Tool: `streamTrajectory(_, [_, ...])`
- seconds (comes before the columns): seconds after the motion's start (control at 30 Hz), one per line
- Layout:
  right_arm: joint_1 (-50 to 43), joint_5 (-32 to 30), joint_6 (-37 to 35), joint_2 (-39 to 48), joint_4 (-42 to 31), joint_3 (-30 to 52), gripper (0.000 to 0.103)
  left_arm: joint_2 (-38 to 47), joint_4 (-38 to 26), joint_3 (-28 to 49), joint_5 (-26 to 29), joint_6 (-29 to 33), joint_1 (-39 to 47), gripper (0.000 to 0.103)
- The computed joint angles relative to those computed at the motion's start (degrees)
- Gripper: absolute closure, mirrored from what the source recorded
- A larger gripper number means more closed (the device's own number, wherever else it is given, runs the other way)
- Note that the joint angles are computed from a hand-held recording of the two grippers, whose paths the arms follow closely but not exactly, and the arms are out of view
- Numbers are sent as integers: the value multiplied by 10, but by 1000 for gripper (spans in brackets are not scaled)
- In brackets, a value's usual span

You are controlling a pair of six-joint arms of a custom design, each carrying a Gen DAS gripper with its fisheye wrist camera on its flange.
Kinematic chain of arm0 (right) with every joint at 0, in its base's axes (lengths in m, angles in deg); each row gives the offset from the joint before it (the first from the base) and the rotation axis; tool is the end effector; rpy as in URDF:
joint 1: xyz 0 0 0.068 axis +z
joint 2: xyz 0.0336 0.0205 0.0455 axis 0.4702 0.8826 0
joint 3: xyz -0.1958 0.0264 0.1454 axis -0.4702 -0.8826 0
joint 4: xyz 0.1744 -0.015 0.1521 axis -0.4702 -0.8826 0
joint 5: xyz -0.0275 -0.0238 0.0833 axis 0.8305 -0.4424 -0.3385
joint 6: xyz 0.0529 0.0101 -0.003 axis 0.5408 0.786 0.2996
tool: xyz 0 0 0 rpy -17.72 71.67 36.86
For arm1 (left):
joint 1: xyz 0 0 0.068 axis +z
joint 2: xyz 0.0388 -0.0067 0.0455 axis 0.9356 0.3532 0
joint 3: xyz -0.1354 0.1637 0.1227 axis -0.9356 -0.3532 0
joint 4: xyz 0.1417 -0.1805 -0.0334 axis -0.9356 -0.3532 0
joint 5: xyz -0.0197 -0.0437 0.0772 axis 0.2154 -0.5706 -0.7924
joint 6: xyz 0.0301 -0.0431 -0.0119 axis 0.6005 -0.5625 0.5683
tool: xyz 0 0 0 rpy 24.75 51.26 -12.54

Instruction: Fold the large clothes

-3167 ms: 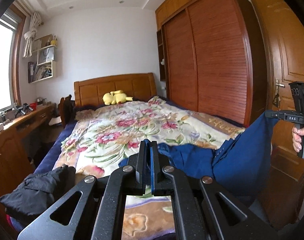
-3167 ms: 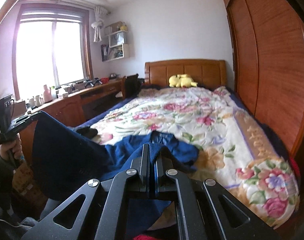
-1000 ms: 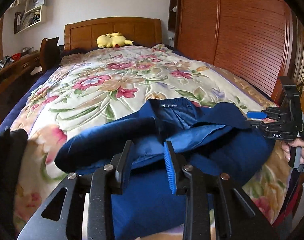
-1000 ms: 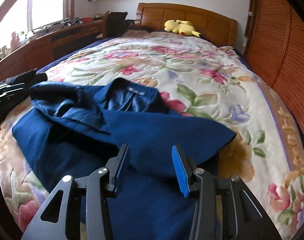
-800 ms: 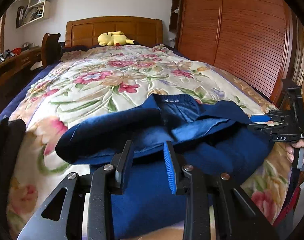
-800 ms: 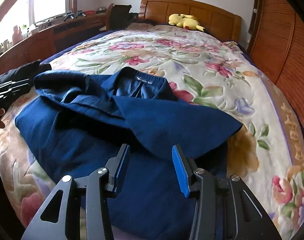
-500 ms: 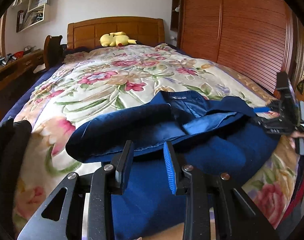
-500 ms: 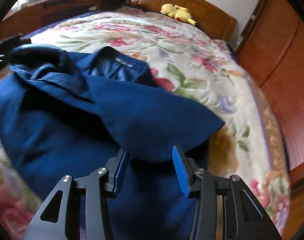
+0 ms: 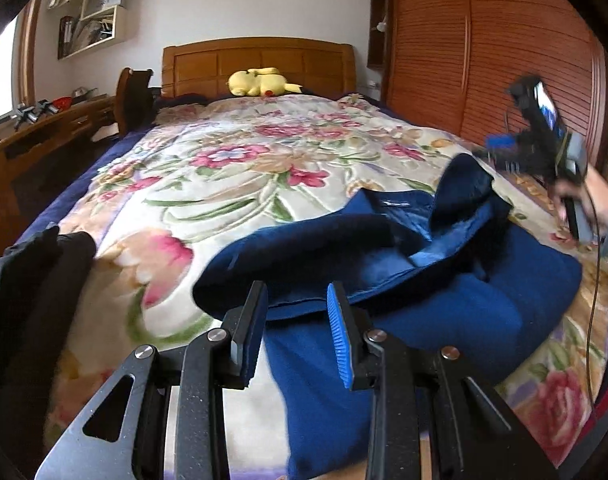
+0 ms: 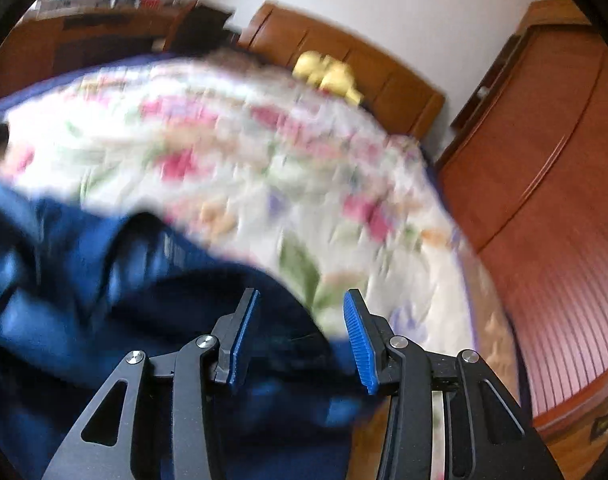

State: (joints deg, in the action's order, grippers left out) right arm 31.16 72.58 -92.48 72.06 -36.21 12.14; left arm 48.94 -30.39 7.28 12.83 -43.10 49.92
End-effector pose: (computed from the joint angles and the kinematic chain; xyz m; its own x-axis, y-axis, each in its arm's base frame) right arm 0.4116 0.0216 0.2236 -0.3640 -0.5055 -0.7823 -0.2434 0.8623 -0.4440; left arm 0.2015 -0.0654 0.1134 -0.5605 0.0349 -0.8274 0.1287 0.9906 -0.0455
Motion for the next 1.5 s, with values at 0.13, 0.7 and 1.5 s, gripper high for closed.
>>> streamTrajectory(0.13, [29, -30, 19, -4, -45, 33, 58, -10, 1, -10, 8, 8, 18, 71])
streamTrajectory(0.7, [128, -131, 87, 79, -113, 75, 54, -30, -8, -25, 29, 17, 72, 71])
streamTrajectory(1.5, [170, -139, 23, 213, -309, 248, 57, -84, -24, -55, 72, 33, 146, 71])
